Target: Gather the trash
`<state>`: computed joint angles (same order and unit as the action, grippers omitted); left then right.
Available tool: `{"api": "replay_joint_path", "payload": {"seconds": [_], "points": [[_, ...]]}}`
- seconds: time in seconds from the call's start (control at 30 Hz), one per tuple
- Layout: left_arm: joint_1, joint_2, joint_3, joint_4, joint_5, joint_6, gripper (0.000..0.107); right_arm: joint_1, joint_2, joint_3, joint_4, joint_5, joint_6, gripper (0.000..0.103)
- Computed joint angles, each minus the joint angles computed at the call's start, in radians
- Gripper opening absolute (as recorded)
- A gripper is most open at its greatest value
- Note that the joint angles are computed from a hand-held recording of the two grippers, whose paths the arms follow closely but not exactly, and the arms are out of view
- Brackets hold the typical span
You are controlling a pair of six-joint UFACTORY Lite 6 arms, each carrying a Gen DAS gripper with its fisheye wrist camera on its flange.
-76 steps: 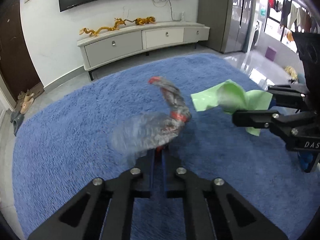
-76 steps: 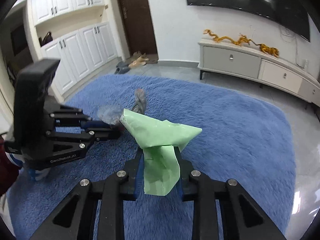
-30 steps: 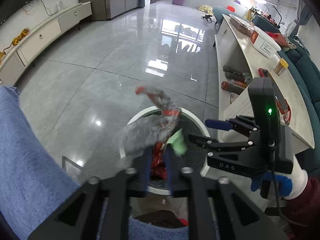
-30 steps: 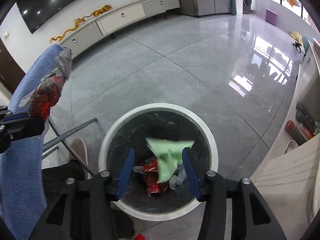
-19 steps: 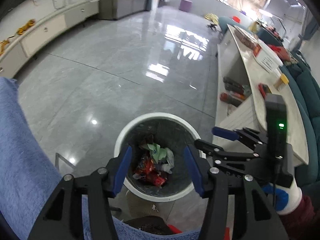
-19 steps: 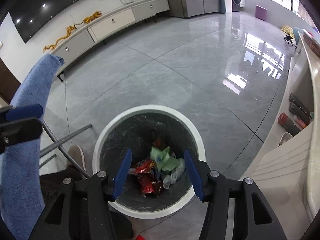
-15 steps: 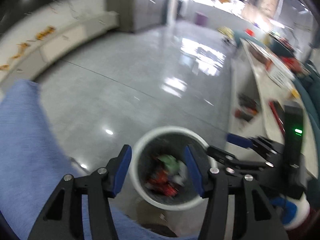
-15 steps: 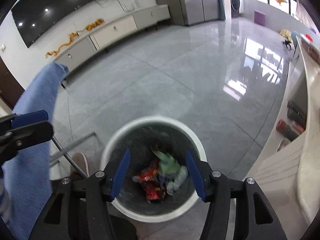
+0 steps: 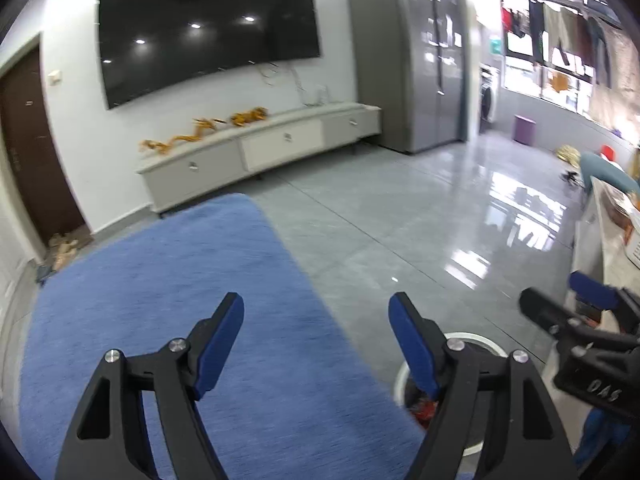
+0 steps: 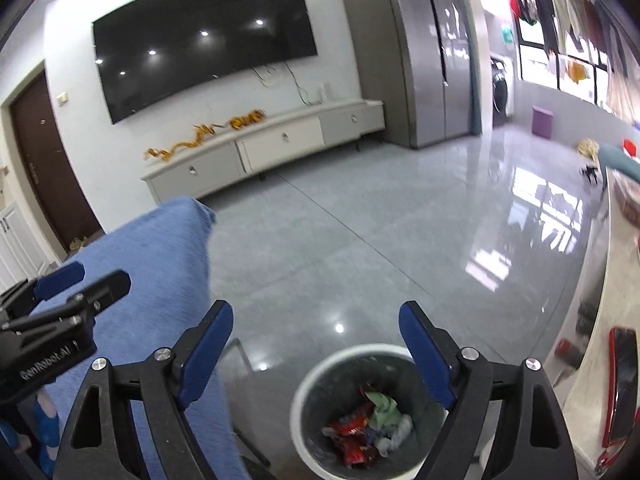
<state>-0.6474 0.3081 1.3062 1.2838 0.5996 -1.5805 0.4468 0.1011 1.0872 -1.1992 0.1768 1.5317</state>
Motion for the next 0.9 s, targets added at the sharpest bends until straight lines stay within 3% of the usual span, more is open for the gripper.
{"api": "replay_joint_path", "payload": {"seconds": [0.3,0.6,0.9], "points": [[0.026,-0.288,-0.269,0.069,0.067,-0.103,0.074,0.167,0.005,0.102,-0.028,0.158,0.045,0.096],[0.066,-0.488,-0.448,0.143,0.137,-0.207,0.102,0.295,0.042,0.168,-0.093,0.284,0.109,0.103],[0.18,-0.598,-0.559,0.182,0.113,-0.252,0.103,0.33,0.085,0.198,-0.15,0.345,0.191,0.103]]}}
